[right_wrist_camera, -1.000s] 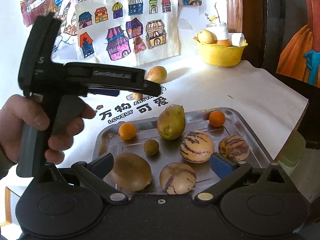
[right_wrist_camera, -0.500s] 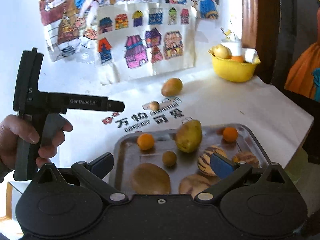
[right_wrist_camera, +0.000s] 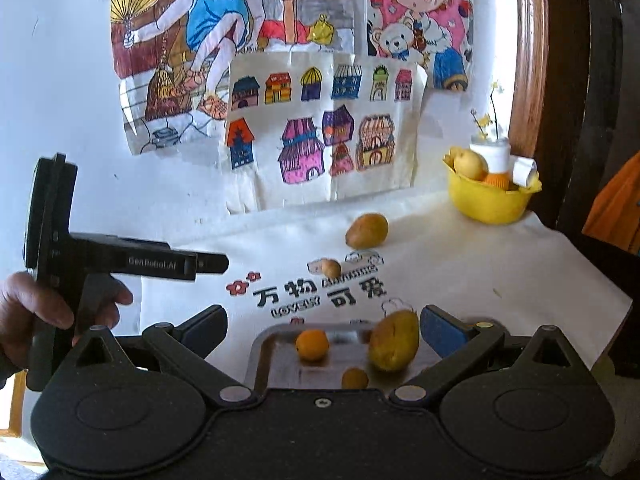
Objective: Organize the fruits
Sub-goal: 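Move both open tools from the tray back to the remaining fruits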
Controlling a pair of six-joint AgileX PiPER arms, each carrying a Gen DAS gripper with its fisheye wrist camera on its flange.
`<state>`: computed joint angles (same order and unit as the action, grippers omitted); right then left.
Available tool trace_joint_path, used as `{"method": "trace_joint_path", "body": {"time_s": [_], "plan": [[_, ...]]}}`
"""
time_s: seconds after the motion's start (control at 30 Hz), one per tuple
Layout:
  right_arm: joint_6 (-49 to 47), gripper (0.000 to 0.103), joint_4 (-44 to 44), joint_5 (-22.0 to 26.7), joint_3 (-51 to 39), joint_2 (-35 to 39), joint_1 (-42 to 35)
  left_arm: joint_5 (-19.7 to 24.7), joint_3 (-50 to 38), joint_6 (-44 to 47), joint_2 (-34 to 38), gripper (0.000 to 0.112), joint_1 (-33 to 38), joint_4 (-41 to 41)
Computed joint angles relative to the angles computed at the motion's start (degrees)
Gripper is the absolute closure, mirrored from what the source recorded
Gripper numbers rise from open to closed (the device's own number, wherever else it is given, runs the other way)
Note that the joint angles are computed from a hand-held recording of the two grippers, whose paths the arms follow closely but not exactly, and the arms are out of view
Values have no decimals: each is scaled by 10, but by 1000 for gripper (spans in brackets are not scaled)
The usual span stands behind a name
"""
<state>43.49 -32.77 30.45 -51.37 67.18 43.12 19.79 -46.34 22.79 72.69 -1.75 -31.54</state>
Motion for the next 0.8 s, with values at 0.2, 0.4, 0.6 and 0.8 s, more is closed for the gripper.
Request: {"method": "trace_joint_path", "body": {"time_s": [0.2,0.4,0.6,0.8], "plan": [[-64,1,48,-20,-25,13,-40,-17,-13,-24,21,10,-20,26],[-160,1,128,-48,-51,42,-103,-46,-33,-46,68,10,-58,57],[-298,1,257,-66,-90,97,-165,-59,-74,-57,139,10,-85,63],[-415,1,364,-79,-134,162,-206,-65,-123,-52,206,11,-94,58]]}}
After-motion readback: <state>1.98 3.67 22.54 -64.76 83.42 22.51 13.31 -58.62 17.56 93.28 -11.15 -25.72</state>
